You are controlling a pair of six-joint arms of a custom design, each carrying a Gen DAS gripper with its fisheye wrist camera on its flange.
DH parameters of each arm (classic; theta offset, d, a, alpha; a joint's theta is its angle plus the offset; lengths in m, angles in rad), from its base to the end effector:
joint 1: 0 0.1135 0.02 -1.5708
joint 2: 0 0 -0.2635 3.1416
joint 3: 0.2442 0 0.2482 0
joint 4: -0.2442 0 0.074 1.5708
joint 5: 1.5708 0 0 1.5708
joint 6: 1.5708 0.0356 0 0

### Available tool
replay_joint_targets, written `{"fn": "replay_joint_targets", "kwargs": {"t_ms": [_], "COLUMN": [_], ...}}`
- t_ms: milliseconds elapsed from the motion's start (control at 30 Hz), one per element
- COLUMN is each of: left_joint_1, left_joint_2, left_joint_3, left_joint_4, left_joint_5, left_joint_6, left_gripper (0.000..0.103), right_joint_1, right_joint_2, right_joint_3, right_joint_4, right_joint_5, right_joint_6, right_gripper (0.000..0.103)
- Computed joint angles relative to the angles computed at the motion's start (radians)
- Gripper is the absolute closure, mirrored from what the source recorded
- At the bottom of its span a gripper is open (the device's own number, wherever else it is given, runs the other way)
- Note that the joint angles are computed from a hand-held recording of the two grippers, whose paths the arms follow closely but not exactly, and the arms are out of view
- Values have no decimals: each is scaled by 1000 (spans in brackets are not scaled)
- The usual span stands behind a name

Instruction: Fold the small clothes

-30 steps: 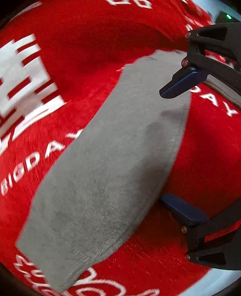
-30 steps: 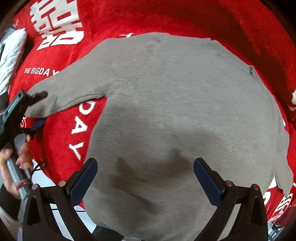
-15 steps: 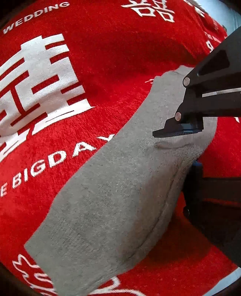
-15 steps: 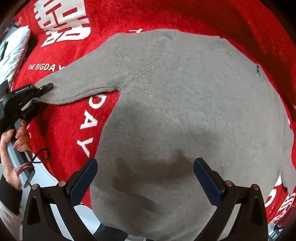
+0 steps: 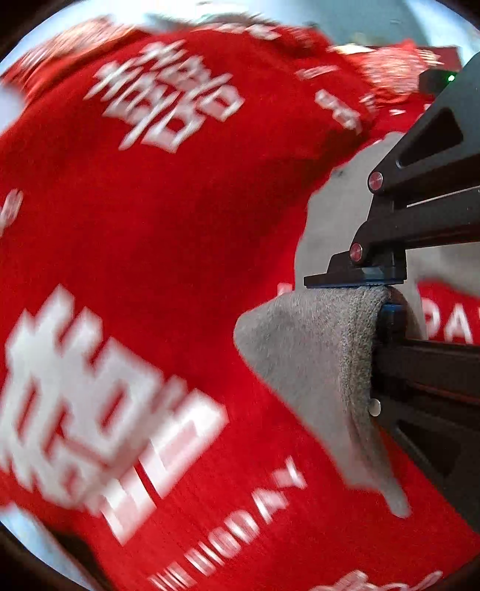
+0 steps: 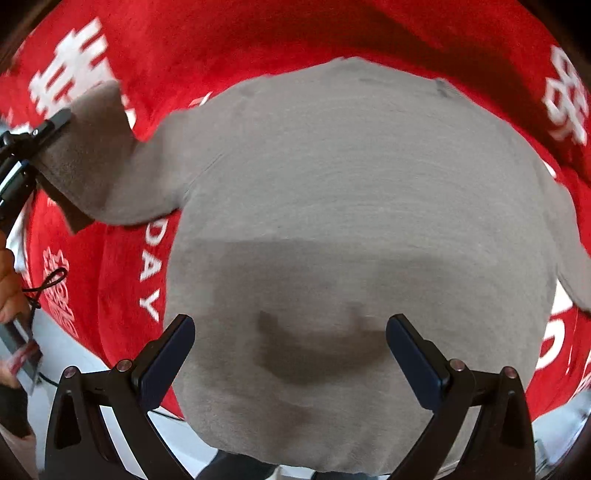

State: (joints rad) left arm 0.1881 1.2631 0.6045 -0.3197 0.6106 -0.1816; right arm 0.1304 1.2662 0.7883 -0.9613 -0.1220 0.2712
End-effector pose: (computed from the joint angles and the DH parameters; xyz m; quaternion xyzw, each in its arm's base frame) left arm 0.2248 0.0220 0.1791 -0.0814 0.9128 -0.2866 0.2794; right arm 0.1945 0.0299 0.1990 0.0661 0.9938 0.0727 0.0522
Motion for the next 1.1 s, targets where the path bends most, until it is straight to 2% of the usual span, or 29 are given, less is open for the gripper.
{"fn": "replay_joint_targets", "kwargs": {"t_ms": [67,167,300,433,600,667,700,733,767,800,967,1100], "left_joint_1": [-168,-408,-751,-965,-1096,-1110,-1107,-1113,-1124,-1127,-1050,-896], "left_joint_2": [-15,8,202,455,640,657,636,607,575,533,278,146], "left_joint_3": [41,95,214,380,484,483,445,426,421,402,282,192], "left_joint_4": [10,33,108,82,-1,-25,0,0,-31,-46,-139,-218], "left_joint_5": [-42,-166,-312,-436,-547,-563,-559,-572,-612,-648,-703,-745], "left_joint_6": [-57,-123,-236,-267,-289,-299,-296,-298,-298,-291,-235,-211], "left_gripper": [96,96,96,96,95,81,65,33,19,11,12,12], "right_joint_1": [-86,-267,-555,-770,-923,-918,-917,-910,-885,-861,-605,-279], "right_joint_2": [-38,-79,-52,44,178,192,193,191,188,184,100,133], "right_joint_3": [-7,-8,3,23,51,54,61,58,68,78,69,72], "right_joint_4": [-18,-59,-70,-36,12,28,28,40,44,44,102,207], "right_joint_5": [-8,-28,-48,-46,-76,-71,-66,-60,-55,-51,-17,96], "right_joint_6": [-37,-122,-301,-443,-520,-513,-520,-528,-532,-533,-541,-501], "right_gripper": [0,0,0,0,0,0,0,0,0,0,0,0]}}
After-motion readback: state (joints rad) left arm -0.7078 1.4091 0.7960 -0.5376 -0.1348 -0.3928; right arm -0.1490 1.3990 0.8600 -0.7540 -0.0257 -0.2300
